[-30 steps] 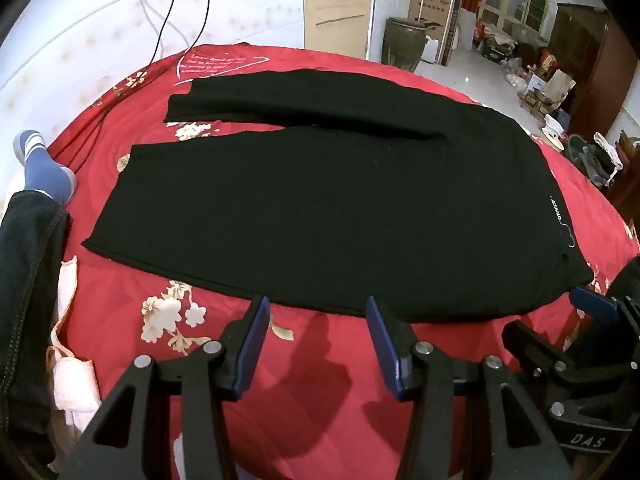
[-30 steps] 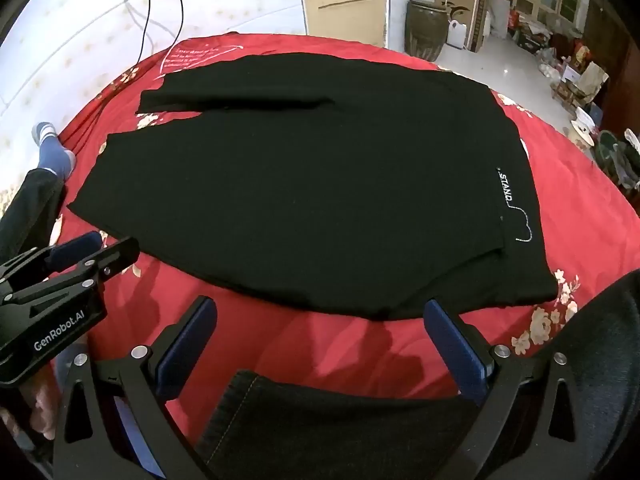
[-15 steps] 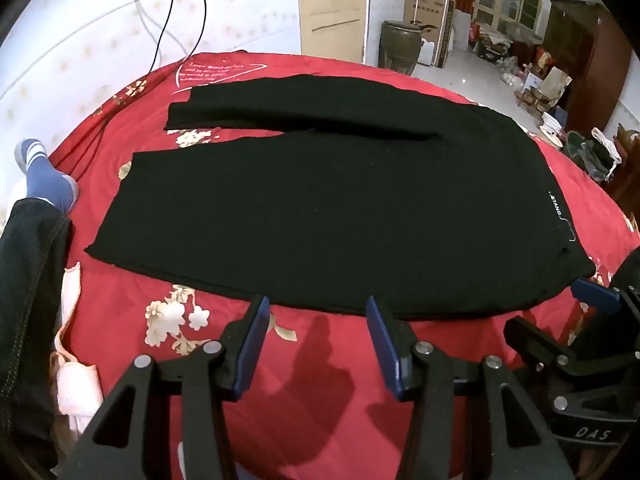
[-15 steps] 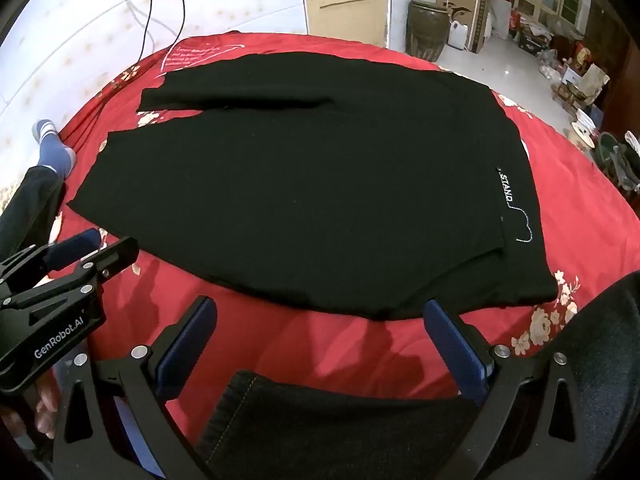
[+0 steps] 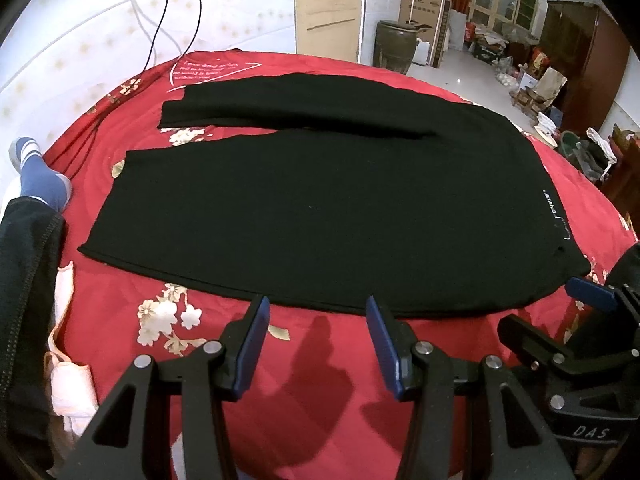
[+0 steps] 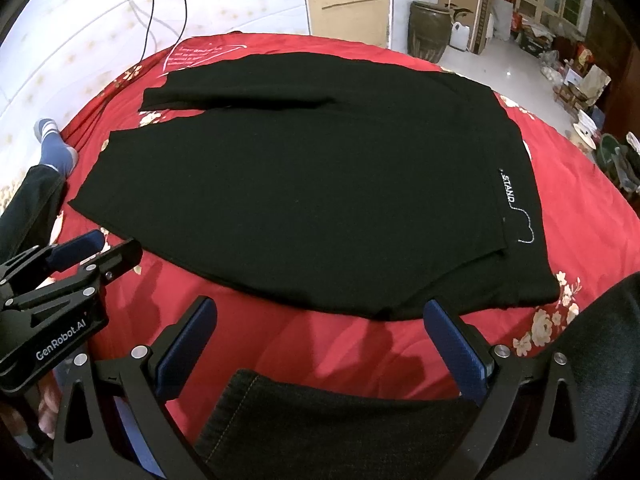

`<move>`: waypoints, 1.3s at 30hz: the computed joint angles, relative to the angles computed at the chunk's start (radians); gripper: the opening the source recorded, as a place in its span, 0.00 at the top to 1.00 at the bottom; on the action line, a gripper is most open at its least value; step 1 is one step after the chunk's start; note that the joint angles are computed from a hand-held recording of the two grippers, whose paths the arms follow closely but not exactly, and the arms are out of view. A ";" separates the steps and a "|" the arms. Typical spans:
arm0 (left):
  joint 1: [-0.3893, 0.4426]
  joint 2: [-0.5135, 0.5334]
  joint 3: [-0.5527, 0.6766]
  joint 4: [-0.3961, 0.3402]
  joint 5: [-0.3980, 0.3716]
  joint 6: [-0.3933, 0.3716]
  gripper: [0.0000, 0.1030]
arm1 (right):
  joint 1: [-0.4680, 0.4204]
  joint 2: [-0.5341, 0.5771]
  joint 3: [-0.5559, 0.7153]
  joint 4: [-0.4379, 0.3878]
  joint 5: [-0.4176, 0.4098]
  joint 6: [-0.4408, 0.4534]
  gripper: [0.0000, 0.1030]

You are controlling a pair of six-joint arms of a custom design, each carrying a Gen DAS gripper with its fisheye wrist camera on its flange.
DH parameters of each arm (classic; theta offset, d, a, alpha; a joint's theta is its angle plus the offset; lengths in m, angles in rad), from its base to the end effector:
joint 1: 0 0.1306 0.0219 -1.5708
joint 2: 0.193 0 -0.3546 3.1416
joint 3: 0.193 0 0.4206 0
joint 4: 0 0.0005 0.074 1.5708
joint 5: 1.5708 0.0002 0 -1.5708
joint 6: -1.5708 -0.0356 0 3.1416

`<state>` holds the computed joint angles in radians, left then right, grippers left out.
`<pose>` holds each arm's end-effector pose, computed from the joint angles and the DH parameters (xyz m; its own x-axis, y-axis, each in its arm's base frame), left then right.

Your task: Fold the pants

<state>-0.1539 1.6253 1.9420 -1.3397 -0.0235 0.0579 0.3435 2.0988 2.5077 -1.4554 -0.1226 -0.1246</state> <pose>0.5587 -0.0863 0.5117 -0.8503 0.0734 -0.5211 0.0921 0.9957 -0.0101 0.6545 0.2382 0.4694 -0.8575 -0.1757 -0.4836 -0.2875 0.9431 0.1672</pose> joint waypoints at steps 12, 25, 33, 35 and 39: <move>0.000 -0.011 -0.015 0.013 0.007 0.001 0.49 | 0.001 0.005 0.009 -0.005 -0.001 0.000 0.00; -0.006 -0.026 -0.028 0.035 0.022 -0.010 0.49 | 0.000 0.010 0.017 -0.013 -0.003 0.002 0.00; -0.004 -0.023 -0.022 0.035 0.029 -0.004 0.49 | 0.000 0.011 0.019 -0.014 -0.003 0.004 0.00; -0.003 -0.021 -0.018 0.033 0.033 0.000 0.49 | 0.000 0.012 0.021 -0.015 -0.003 0.004 0.00; -0.003 -0.019 -0.015 0.030 0.032 0.006 0.49 | 0.000 0.011 0.020 -0.014 -0.003 0.002 0.00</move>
<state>-0.1565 1.6061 1.9272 -1.3099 0.0089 0.0636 0.3437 2.1100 2.5278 -1.4689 -0.1252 -0.1228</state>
